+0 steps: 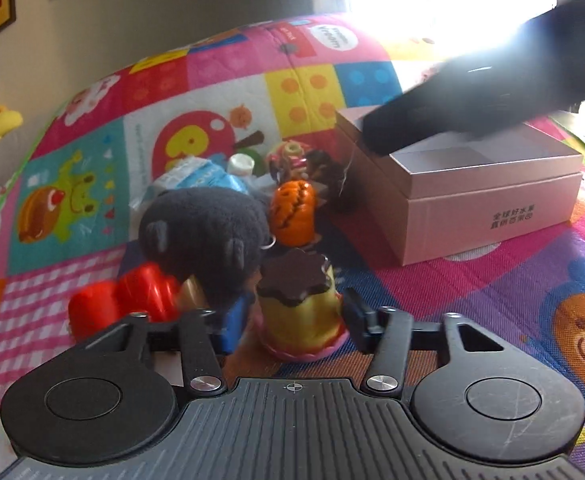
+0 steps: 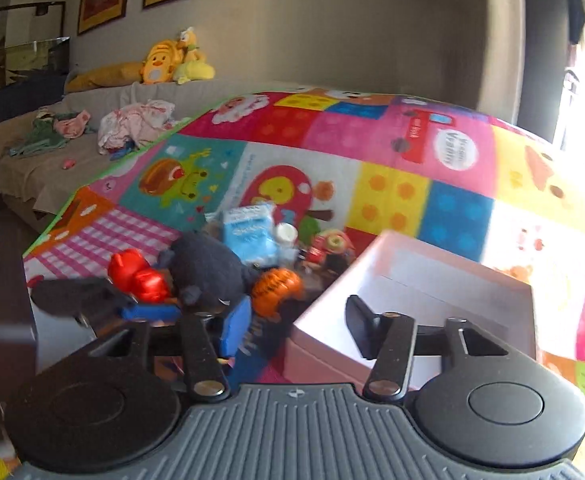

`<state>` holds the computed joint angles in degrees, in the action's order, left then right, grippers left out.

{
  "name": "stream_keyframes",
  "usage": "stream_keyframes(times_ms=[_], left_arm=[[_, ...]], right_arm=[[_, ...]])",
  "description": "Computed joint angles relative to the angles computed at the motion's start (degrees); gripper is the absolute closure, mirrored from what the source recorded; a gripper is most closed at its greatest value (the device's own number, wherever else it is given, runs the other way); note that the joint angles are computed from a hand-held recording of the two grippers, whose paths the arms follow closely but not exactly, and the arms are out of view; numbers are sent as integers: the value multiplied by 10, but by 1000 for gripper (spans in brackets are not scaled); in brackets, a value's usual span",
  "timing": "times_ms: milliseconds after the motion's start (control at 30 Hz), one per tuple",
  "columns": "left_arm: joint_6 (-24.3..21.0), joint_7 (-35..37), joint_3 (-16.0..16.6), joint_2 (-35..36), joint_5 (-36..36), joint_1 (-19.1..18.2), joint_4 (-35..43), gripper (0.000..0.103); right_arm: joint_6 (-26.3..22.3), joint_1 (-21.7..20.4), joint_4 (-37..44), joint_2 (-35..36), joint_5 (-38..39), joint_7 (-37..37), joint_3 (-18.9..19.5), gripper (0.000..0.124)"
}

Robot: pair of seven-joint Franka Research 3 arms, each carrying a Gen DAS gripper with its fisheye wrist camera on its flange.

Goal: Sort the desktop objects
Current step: 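Grasp the orange pumpkin with the right tool while the left tool grasps the yellow pudding toy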

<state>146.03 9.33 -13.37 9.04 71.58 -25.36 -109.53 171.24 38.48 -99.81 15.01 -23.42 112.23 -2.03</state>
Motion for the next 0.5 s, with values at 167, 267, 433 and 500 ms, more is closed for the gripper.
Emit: stream_keyframes(times_ms=[167, 267, 433, 500], left_arm=[[-9, -21, -7, -65, -1, 11, -74, 55], [43, -57, -13, -109, -5, 34, -127, 54], [85, -127, -33, -142, 43, 63, -164, 26], [86, -135, -37, -140, 47, 68, -162, 20]], right_arm=[[-175, 48, 224, 140, -17, 29, -25, 89], [-264, 63, 354, 231, -28, 22, -34, 89], [-314, 81, 459, 315, -43, 8, -56, 80], [-300, 86, 445, 310, -55, 4, -63, 81]])
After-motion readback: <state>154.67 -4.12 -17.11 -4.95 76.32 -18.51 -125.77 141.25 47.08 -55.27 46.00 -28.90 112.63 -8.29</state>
